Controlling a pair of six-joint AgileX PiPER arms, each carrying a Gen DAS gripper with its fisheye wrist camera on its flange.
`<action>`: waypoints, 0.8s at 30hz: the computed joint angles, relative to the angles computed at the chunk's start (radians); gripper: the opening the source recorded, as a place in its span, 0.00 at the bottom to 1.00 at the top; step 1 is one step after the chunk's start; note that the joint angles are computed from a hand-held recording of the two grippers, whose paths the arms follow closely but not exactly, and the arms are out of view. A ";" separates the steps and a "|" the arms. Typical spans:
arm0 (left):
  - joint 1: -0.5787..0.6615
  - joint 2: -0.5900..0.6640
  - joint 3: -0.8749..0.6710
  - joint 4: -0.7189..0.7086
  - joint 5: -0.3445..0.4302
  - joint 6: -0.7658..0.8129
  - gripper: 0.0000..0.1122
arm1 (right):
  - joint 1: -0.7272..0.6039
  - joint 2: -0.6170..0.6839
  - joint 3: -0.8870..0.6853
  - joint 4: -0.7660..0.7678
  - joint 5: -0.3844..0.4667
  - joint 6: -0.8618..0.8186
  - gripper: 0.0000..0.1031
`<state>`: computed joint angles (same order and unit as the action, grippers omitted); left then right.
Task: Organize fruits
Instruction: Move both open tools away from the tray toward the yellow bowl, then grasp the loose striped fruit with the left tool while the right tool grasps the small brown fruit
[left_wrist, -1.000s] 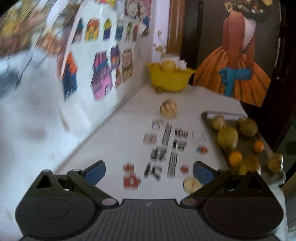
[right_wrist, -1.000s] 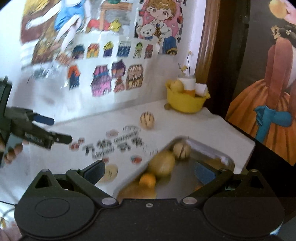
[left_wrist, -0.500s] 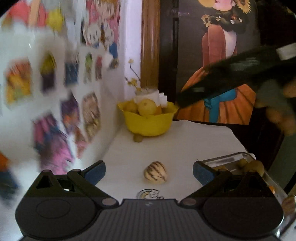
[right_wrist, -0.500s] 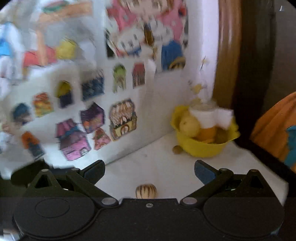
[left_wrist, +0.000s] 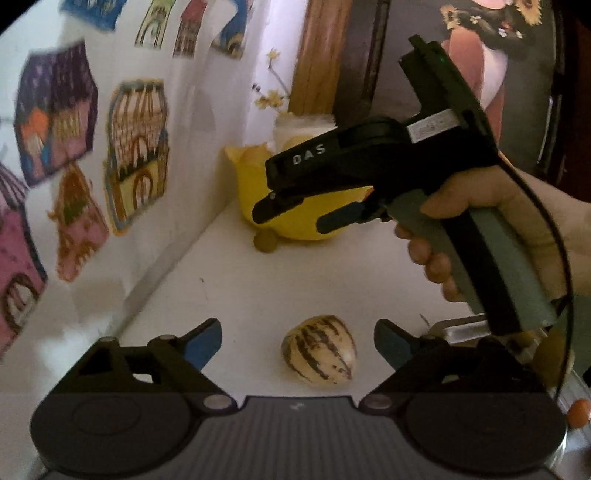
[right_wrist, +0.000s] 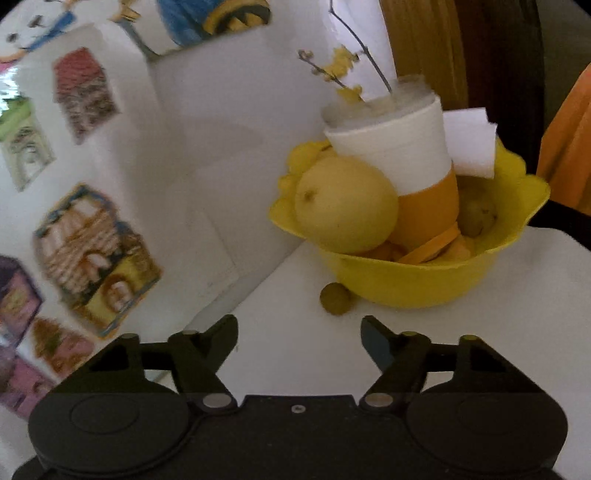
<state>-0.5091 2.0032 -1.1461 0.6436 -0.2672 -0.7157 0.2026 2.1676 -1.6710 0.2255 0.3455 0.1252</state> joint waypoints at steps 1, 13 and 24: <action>0.004 0.009 -0.008 0.028 -0.003 -0.031 0.79 | 0.003 0.022 -0.025 -0.031 0.004 0.028 0.66; 0.023 0.095 -0.089 0.312 -0.034 -0.325 0.67 | 0.037 0.202 -0.243 -0.303 0.071 0.266 0.55; 0.037 0.129 -0.117 0.409 -0.093 -0.433 0.52 | 0.032 0.299 -0.376 -0.318 0.108 0.325 0.51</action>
<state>-0.4717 2.1317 -1.2627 1.0527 -0.3601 -1.1485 0.2350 2.4668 -2.0468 -0.0923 0.4538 0.4507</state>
